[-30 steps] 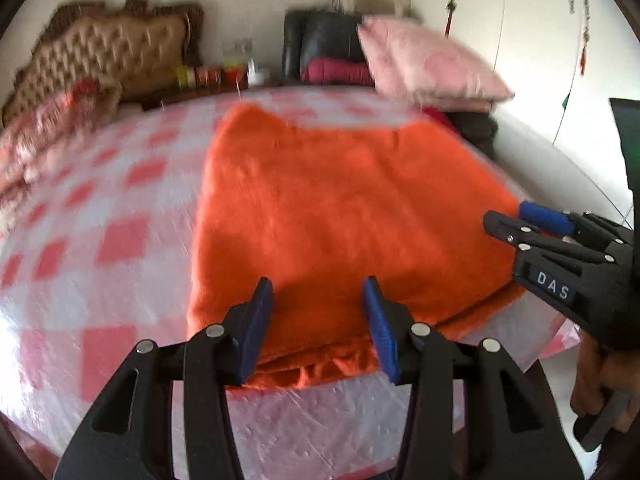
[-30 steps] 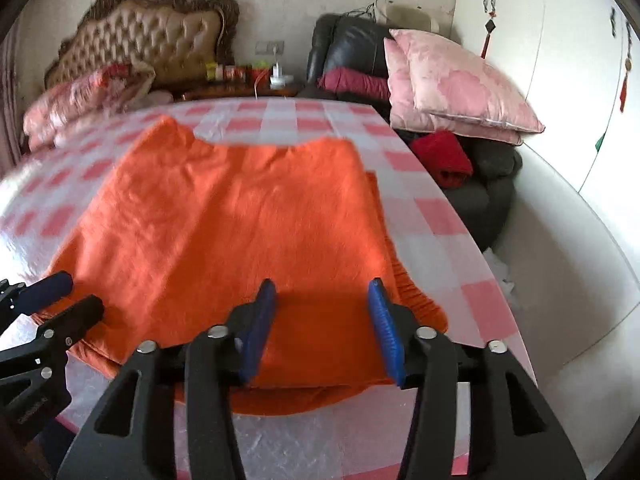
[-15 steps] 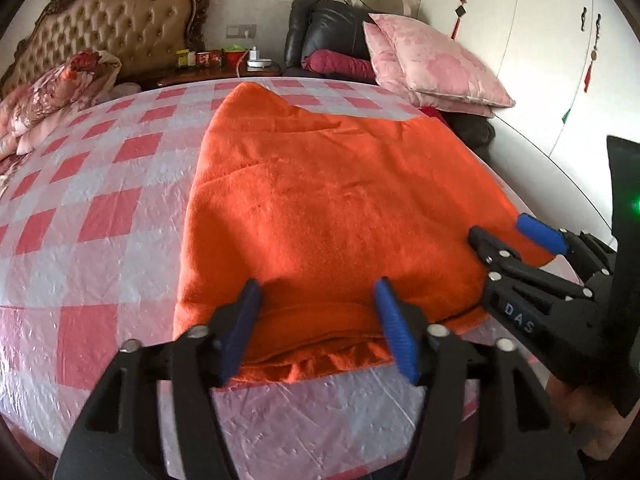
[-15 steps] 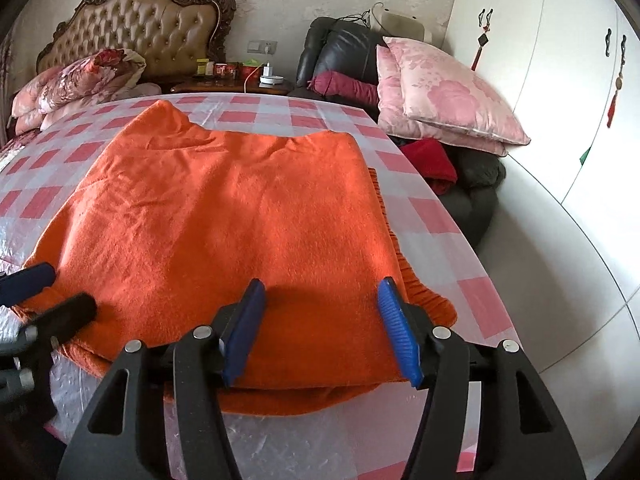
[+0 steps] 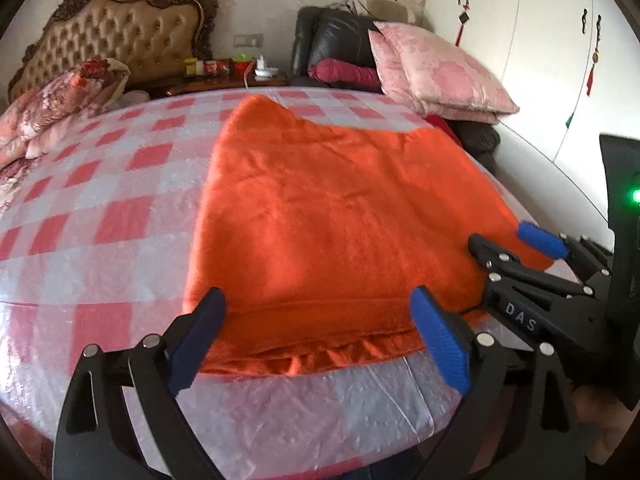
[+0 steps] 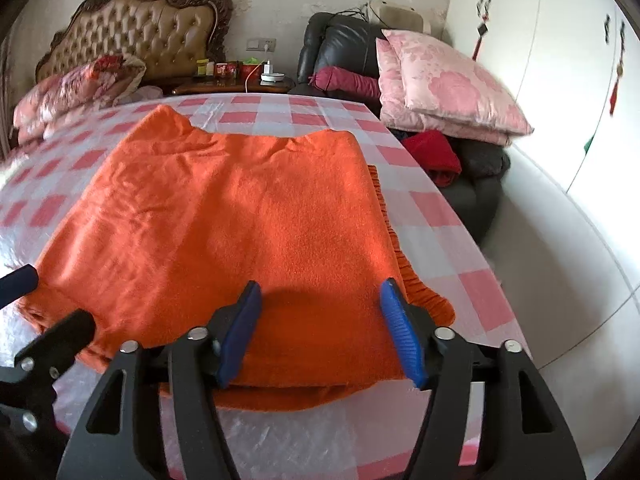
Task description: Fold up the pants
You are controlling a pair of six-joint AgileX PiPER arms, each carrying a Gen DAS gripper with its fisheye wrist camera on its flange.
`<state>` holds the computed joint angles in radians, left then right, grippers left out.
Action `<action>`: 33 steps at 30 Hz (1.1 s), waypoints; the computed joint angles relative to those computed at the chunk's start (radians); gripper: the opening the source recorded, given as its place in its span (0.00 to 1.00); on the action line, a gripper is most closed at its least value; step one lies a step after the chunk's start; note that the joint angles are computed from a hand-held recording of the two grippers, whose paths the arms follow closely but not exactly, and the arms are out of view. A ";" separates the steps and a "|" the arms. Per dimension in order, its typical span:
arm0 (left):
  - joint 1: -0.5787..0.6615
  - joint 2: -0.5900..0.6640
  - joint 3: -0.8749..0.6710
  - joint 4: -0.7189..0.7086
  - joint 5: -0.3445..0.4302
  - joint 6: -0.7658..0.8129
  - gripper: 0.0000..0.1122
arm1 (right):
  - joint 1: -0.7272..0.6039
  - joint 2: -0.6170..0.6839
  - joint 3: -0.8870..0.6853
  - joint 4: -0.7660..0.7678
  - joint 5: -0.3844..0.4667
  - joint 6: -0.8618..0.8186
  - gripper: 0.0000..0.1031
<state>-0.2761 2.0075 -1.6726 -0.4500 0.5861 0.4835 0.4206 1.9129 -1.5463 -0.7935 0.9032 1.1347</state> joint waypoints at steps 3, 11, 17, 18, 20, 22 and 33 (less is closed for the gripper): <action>0.004 -0.036 0.022 0.024 -0.007 -0.025 0.83 | 0.016 -0.028 0.006 0.008 0.024 0.018 0.65; -0.001 -0.186 0.151 -0.025 -0.042 0.088 0.84 | 0.070 -0.159 0.070 -0.009 0.123 0.102 0.73; 0.015 -0.227 0.147 -0.121 0.046 0.137 0.90 | 0.122 -0.213 0.083 -0.062 0.216 0.130 0.73; 0.013 -0.227 0.146 -0.120 0.046 0.129 0.90 | 0.127 -0.222 0.089 -0.067 0.222 0.136 0.73; 0.015 -0.237 0.153 -0.137 0.044 0.135 0.90 | 0.137 -0.248 0.108 -0.079 0.220 0.153 0.73; 0.018 -0.243 0.154 -0.153 0.053 0.136 0.90 | 0.138 -0.272 0.127 -0.077 0.204 0.162 0.74; 0.038 -0.257 0.165 -0.201 0.041 0.152 0.90 | 0.131 -0.264 0.131 -0.052 0.183 0.143 0.74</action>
